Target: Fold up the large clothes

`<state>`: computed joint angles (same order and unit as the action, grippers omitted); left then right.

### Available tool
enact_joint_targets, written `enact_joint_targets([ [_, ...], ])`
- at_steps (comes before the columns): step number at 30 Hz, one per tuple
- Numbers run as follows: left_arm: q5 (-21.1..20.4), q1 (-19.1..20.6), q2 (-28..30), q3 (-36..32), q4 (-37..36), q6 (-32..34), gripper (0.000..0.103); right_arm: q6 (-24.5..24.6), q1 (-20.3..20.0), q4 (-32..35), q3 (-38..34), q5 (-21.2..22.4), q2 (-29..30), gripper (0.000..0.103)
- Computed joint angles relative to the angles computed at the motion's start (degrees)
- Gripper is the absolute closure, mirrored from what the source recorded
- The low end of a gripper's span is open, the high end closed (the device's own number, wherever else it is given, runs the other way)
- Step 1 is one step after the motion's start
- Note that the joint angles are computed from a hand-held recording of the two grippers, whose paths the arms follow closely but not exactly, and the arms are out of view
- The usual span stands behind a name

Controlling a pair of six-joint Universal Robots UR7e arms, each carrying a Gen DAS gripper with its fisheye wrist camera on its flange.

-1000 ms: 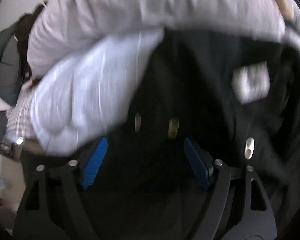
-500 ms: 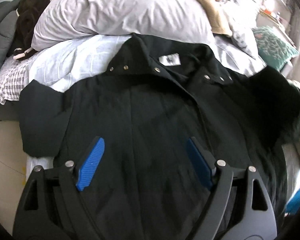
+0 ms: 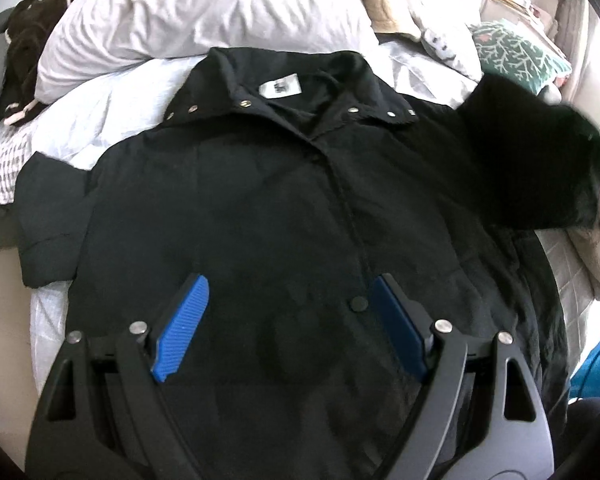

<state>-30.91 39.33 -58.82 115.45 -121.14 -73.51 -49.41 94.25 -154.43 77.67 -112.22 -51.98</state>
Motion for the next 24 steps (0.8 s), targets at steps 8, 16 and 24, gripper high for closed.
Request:
enact_joint_targets([
  [8, -0.4, 1.5, 8.0, -5.3, -15.6, 14.8, 0.019, 2.4, 3.9, 9.8, -8.0, -1.8, -3.2, 0.089],
  [16, -4.6, 4.9, 19.9, -16.3, -28.8, 30.1, 0.019, 15.9, 0.3, 29.4, -25.9, -3.5, 3.4, 0.076],
  [24, -6.8, 5.3, 24.5, -20.5, -31.2, 35.6, 0.019, 4.2, -1.4, 14.5, -12.2, 0.2, -4.0, 0.041],
])
